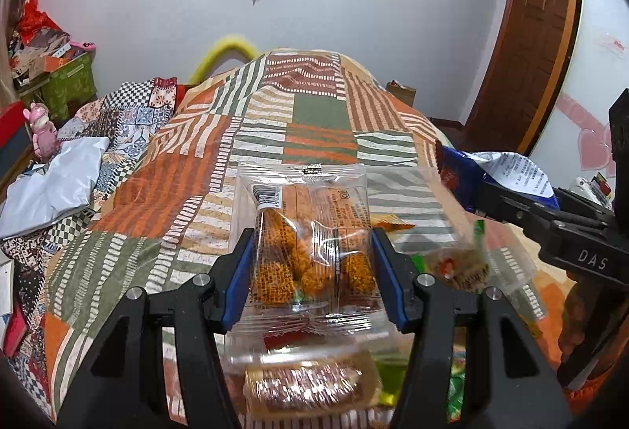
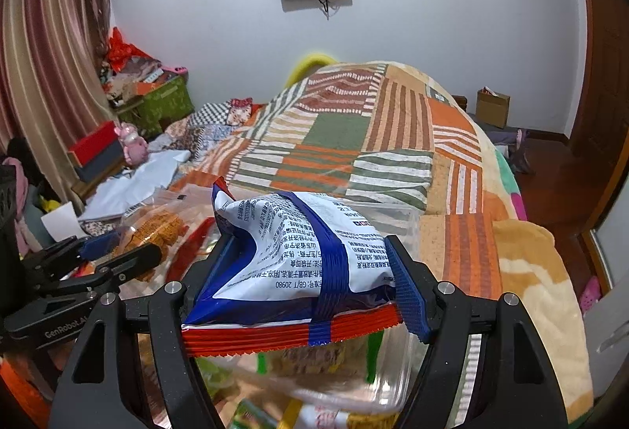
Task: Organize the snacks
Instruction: 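Carry the cookie pack into the box with the left tool while the right tool drops the blue-white bag in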
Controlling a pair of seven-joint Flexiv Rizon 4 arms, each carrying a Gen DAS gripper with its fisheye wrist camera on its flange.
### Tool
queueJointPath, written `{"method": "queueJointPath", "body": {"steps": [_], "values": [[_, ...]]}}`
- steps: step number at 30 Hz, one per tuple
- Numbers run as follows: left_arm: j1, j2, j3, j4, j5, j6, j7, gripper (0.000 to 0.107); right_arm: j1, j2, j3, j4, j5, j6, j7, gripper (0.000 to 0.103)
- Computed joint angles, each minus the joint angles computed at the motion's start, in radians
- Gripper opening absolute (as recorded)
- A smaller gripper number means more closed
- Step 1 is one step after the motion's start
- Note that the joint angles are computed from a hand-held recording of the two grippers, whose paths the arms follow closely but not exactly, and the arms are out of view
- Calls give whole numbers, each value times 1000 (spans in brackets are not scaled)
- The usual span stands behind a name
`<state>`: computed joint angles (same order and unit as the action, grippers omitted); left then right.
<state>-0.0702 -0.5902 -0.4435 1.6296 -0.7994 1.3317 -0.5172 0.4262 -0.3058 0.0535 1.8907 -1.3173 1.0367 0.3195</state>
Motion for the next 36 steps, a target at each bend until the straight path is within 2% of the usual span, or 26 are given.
{"method": "queueJointPath", "body": {"steps": [4, 11, 14, 18, 24, 33, 36], "values": [[-27, -32, 41, -41, 54, -21, -37, 56, -16, -34, -7, -19, 53, 49, -39, 72], [-25, -54, 50, -76, 89, -92, -74, 58, 5, -73, -12, -43, 204, 34, -172, 74], [-28, -49, 49, -65, 94, -69, -68, 60, 17, -75, -19, -43, 248, 35, -204, 75], [-27, -34, 48, -43, 106, -47, -65, 62, 36, -58, -30, -34, 247, 11, -212, 75], [7, 6, -1, 12, 64, -21, -11, 62, 46, -31, -22, -19, 215, -26, -199, 75], [30, 85, -32, 97, -55, 6, 88, 63, 52, 19, 10, 13, 152, -68, -144, 75], [35, 120, -42, 137, -131, 25, 145, 69, 56, 42, 25, 28, 125, -92, -121, 75]]}}
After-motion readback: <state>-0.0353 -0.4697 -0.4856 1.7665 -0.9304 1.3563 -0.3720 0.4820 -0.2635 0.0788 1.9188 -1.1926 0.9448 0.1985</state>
